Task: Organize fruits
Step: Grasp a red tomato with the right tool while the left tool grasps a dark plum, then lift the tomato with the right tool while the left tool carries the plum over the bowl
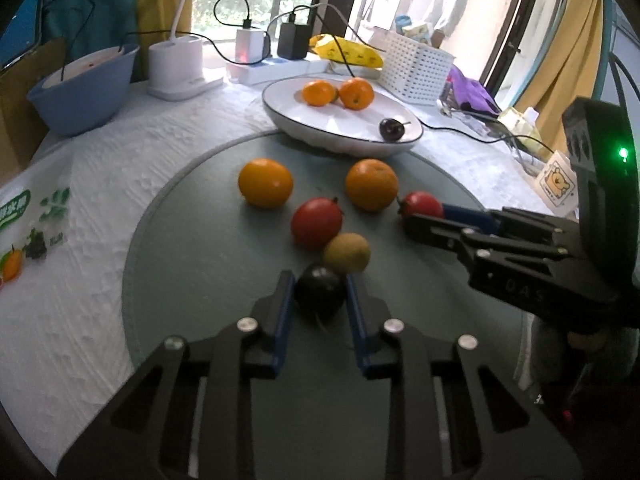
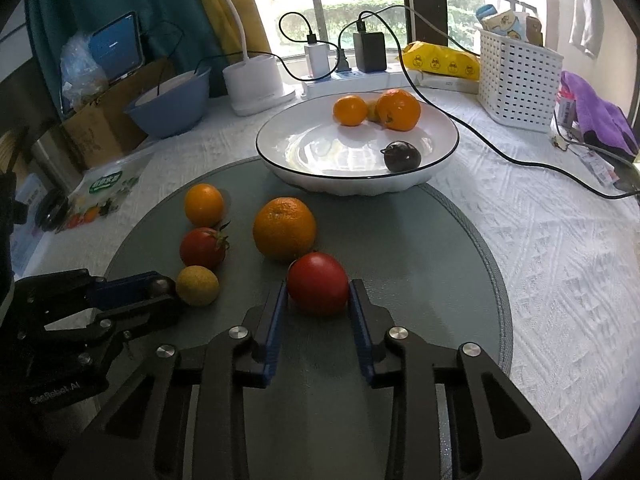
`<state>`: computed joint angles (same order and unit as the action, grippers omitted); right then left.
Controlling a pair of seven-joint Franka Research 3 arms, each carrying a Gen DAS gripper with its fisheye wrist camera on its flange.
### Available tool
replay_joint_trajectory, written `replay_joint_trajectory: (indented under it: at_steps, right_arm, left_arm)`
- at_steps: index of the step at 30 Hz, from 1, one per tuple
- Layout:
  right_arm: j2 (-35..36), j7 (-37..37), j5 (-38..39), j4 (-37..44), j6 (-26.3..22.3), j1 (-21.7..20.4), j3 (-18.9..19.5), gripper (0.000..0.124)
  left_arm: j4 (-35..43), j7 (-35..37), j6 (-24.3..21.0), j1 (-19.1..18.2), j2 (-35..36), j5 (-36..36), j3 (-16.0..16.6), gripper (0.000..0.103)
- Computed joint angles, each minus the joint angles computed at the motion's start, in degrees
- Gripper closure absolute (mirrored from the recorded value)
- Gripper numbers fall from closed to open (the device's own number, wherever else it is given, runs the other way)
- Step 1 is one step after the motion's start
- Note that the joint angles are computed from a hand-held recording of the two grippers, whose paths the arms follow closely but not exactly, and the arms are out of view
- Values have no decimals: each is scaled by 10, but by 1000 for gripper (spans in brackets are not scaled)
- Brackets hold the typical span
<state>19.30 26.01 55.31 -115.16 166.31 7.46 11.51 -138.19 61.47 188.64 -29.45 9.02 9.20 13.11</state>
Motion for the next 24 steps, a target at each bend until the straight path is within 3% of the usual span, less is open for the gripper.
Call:
replay_joint_trajectory:
  at_steps: [11,15,24]
  right_arm:
    - [-17,-38,35,-18,24,-3,14,91]
    - [-30,-64,65,-30,28,-2,15,91]
    - [-59,-123,135,-43,25,14,1,91]
  left_arm:
    - [-25,79,26,-99,-16,-94,77,76]
    - [-35,113,35,-105,-27,-130,74,76]
    - [-35,299,47,-213,-42,-336,138,76]
